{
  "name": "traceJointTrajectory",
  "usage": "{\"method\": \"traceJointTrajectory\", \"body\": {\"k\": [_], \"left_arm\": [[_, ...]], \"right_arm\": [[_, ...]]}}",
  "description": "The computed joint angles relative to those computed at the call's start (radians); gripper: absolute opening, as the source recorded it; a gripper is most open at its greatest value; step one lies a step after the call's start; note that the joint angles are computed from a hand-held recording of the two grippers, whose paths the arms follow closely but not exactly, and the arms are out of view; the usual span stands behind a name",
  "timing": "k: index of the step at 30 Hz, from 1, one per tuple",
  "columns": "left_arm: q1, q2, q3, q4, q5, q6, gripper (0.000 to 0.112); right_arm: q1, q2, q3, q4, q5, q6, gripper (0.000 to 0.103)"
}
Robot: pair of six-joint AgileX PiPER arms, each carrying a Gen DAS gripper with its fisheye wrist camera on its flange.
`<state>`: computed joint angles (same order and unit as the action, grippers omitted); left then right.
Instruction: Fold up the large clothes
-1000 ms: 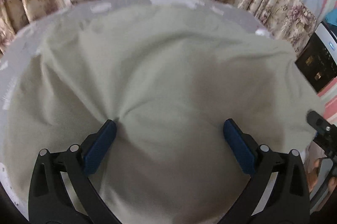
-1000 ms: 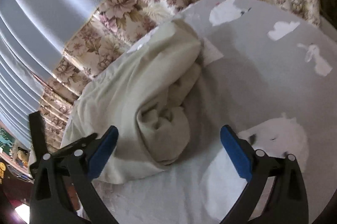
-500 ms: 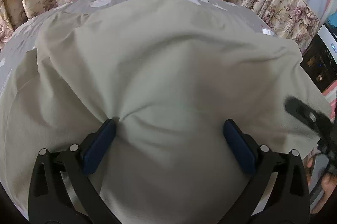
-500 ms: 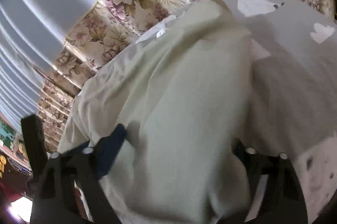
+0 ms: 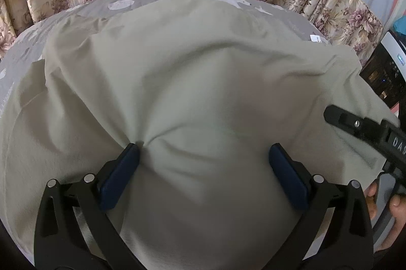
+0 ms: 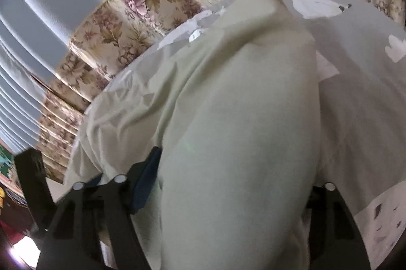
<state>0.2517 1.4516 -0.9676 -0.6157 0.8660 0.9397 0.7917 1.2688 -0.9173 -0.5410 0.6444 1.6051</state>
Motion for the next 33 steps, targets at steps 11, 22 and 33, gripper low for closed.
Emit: {"method": "traceJointTrajectory", "body": {"k": [11,22,33], "left_arm": [[0.072,-0.060,-0.004,-0.041,0.056,0.052,0.055],[0.198,-0.115,0.050,-0.146,0.147,0.197,0.034],[0.153,-0.168,0.065,-0.104,0.083,0.148,0.034]], "right_arm": [[0.180,0.133,-0.326,-0.151,0.239,-0.205,0.037],[0.203,0.171,-0.386,-0.150,0.294,-0.234,0.037],[0.205,0.157,-0.356,-0.152,0.273,-0.218,0.037]]}}
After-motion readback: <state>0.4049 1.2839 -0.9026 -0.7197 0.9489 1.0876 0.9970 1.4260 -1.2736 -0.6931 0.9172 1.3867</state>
